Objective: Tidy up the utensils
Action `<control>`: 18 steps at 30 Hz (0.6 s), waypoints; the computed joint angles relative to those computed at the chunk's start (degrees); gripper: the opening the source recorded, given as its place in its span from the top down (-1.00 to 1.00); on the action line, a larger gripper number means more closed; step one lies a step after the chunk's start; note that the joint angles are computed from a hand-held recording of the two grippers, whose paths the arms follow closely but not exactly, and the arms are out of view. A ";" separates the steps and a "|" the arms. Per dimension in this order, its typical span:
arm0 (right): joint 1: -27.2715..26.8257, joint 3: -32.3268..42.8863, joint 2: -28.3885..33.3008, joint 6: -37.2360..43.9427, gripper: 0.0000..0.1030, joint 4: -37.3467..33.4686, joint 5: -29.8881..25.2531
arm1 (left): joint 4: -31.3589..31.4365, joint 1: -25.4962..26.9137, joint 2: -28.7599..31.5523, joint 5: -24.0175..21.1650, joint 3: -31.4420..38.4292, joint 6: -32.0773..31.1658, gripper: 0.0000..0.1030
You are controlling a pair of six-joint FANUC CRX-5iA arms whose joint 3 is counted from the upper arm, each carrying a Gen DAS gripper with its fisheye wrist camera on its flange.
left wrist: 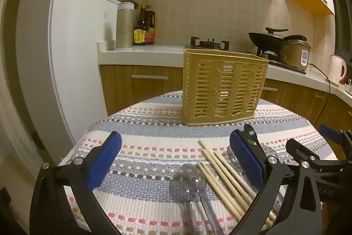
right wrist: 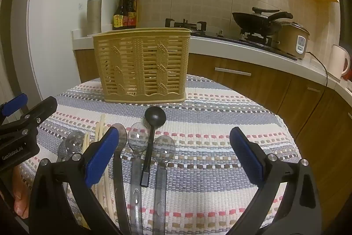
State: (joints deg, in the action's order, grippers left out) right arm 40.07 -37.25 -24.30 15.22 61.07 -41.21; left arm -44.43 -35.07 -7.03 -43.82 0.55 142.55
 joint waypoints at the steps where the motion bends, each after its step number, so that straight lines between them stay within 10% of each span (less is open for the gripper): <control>1: 0.16 0.10 0.14 -0.12 -0.86 0.07 -0.11 | 0.33 0.15 -0.04 0.01 -0.05 -0.07 -0.85; 18: 0.69 0.47 0.80 -0.01 -0.86 -0.32 -0.59 | 3.64 1.90 -0.35 0.42 -0.22 -2.23 -0.85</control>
